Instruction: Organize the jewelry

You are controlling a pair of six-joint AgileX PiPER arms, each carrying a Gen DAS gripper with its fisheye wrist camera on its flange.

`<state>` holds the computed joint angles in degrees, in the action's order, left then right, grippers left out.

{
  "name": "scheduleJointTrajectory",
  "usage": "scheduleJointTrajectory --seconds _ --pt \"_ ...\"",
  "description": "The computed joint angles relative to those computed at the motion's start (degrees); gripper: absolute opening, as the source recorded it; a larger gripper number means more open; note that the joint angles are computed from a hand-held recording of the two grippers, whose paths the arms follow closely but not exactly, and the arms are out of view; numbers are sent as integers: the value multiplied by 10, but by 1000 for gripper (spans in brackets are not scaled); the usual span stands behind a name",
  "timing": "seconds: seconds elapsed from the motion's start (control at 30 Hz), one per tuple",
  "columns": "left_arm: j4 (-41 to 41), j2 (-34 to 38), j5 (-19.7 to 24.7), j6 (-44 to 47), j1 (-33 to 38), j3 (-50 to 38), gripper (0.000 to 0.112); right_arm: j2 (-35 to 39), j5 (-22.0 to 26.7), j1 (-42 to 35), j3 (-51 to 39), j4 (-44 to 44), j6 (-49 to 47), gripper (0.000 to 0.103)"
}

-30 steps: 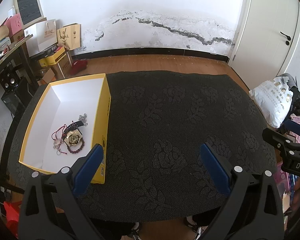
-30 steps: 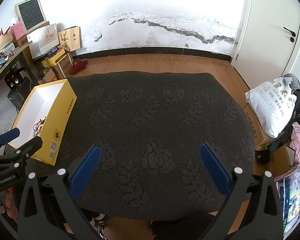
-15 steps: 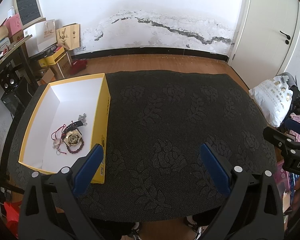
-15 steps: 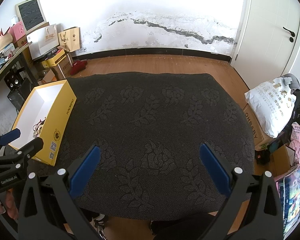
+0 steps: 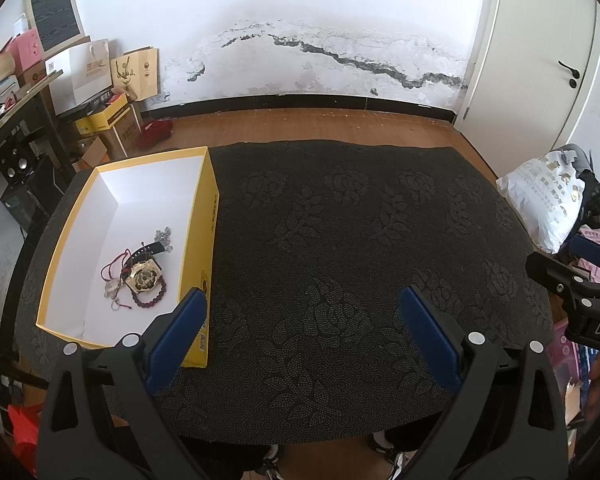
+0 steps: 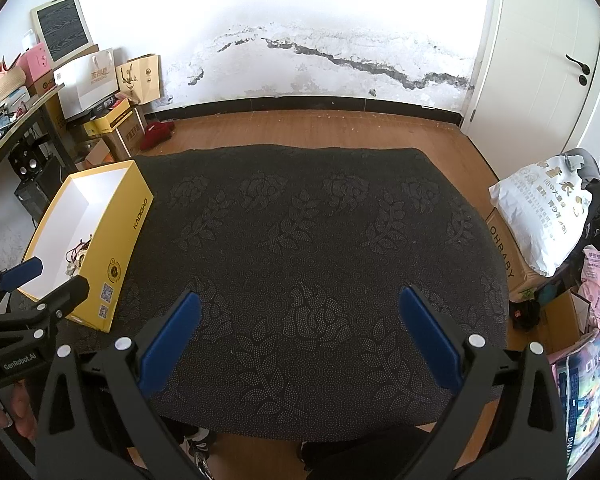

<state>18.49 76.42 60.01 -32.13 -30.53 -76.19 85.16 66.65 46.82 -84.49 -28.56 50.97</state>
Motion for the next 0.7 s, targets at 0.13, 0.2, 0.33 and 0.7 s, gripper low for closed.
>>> scheduleJointTrajectory --seconds 0.13,0.2,0.33,0.7 --pt "-2 0 -1 0 0 1 95 0 1 -1 -2 1 -2 96" --pt "-3 1 -1 1 -1 0 95 0 0 -1 -1 0 -2 96" --pt "-6 2 3 10 0 -4 97 -1 0 -3 -2 -1 -3 96" --pt "-32 5 16 33 10 -13 97 -2 4 -3 -5 -3 -6 96"
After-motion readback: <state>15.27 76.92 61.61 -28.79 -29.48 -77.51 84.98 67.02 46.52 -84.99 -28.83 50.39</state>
